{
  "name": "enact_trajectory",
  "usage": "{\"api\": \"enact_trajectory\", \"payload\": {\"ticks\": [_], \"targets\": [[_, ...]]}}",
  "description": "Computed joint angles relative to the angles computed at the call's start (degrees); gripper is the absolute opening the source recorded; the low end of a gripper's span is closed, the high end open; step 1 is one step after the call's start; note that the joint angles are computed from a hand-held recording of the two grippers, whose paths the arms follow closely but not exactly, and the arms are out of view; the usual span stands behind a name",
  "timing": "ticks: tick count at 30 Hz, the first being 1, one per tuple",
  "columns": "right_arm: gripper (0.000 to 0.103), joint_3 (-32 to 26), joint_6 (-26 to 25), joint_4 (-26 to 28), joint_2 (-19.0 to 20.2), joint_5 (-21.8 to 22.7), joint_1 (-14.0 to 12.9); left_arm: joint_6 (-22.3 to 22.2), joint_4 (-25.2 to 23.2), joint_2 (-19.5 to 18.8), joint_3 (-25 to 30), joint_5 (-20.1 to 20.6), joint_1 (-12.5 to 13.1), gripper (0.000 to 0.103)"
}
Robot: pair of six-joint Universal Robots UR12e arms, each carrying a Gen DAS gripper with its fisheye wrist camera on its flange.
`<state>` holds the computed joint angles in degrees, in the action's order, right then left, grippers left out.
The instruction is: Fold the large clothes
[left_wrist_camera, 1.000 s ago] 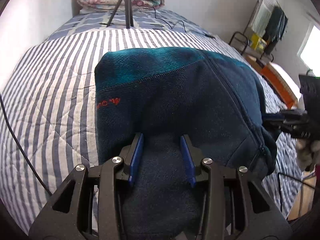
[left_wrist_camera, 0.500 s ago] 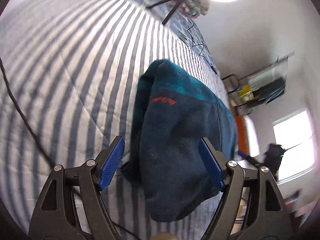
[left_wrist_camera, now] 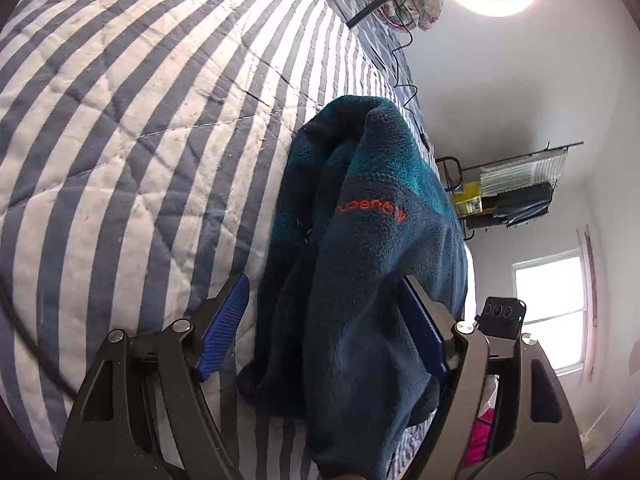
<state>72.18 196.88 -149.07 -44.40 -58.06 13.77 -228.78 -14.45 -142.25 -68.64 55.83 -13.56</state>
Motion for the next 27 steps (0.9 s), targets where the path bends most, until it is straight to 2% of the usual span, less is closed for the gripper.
{"api": "enact_trajectory", "payload": {"ticks": [4,7,9,10,12,14,19,23,27], "targets": [[0.095,-0.81,2.00,-1.99,1.36,2.12,0.00,4.16,-4.21,-0.21,1.91,1.42,-0.72,0.073],[0.094,-1.71,3.79,-3.20,2.38,4.22,0.01,5.53,-6.41,-0.92,3.78,1.29,-1.19,0.064],[0.088,-1.74,3.61,-2.99,2.45,5.50,0.01,5.70,-7.09,-1.03,4.29,1.90,-1.46,0.061],[0.080,-1.95,3.13,-2.37,2.55,6.60,-0.04,6.08,-7.61,-1.09,4.65,2.50,-1.64,0.060],[0.077,-2.35,2.76,-1.05,2.50,6.35,0.15,6.96,-8.56,-1.10,5.21,3.59,-1.98,0.056],[0.071,-1.92,2.53,-0.76,2.00,6.21,0.21,7.76,-9.20,-1.08,5.53,4.28,-2.17,0.052],[0.055,-3.18,1.85,0.75,1.80,2.58,1.14,9.89,-12.41,-1.33,7.97,7.51,-3.08,0.044],[0.040,-4.18,-1.06,3.07,0.78,-3.62,2.41,13.21,-14.28,-0.71,9.11,10.82,-4.10,0.040],[0.033,-4.75,-4.42,4.86,-0.43,-9.46,3.88,14.76,-15.27,-0.13,9.79,14.04,-5.33,0.035]]}}
